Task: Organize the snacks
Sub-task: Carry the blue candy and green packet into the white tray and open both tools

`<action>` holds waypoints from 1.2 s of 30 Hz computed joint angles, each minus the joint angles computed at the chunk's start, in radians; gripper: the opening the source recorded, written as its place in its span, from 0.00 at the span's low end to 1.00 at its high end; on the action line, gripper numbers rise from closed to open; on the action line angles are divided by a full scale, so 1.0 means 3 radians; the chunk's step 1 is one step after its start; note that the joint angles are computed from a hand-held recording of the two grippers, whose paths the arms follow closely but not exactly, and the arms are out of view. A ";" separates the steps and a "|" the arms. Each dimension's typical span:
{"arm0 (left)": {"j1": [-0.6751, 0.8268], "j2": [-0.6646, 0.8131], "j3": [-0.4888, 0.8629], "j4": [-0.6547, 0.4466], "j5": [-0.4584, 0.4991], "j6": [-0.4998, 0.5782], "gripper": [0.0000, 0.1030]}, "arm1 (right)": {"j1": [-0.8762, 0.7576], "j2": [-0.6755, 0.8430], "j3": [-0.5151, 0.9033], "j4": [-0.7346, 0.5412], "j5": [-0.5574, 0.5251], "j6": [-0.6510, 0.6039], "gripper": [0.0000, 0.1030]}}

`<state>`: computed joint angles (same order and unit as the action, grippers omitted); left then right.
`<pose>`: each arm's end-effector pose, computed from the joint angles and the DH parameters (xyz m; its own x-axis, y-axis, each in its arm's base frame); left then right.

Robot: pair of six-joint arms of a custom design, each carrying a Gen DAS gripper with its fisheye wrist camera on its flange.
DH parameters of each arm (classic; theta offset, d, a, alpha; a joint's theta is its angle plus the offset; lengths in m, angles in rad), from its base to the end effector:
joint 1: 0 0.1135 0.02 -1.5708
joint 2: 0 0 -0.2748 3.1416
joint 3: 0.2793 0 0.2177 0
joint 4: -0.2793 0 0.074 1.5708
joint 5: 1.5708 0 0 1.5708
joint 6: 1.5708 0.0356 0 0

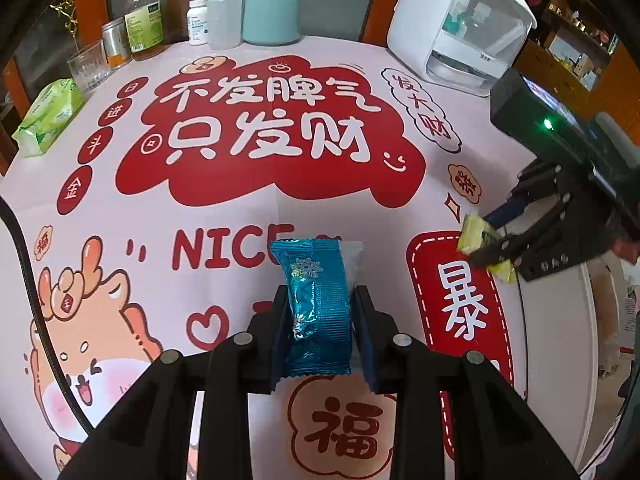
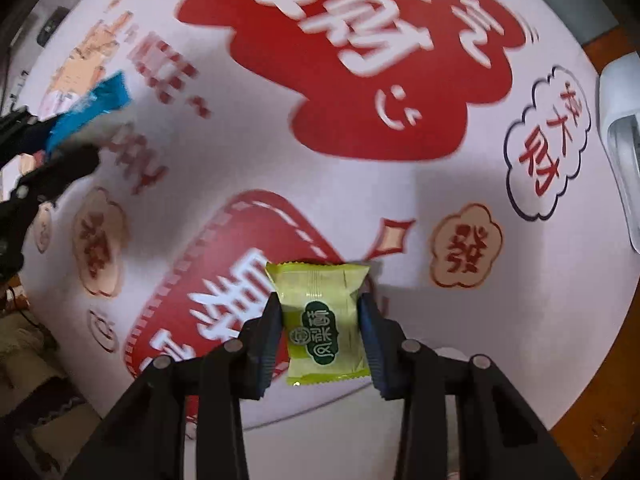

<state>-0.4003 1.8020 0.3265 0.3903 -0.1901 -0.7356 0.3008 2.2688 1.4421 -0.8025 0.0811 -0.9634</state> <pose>0.1992 -0.0770 0.0820 -0.8062 -0.3744 -0.4582 -0.3230 0.9273 -0.1893 0.3601 0.1087 0.1014 -0.2980 -0.9493 0.0997 -0.9540 0.2997 0.0018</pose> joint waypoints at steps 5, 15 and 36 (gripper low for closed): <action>-0.0059 -0.0407 -0.0013 -0.0357 -0.0078 -0.0035 0.28 | -0.0058 -0.0726 -0.0560 0.0036 -0.0524 0.0008 0.37; -0.0880 -0.1777 0.0395 -0.2007 -0.0608 -0.0439 0.28 | -0.0982 -0.2340 -0.1441 -0.0499 -0.1439 -0.0530 0.37; -0.2246 -0.0579 0.2760 -0.2728 -0.1083 -0.0442 0.28 | -0.3994 -0.2356 -0.0676 -0.0845 -0.2297 -0.1330 0.37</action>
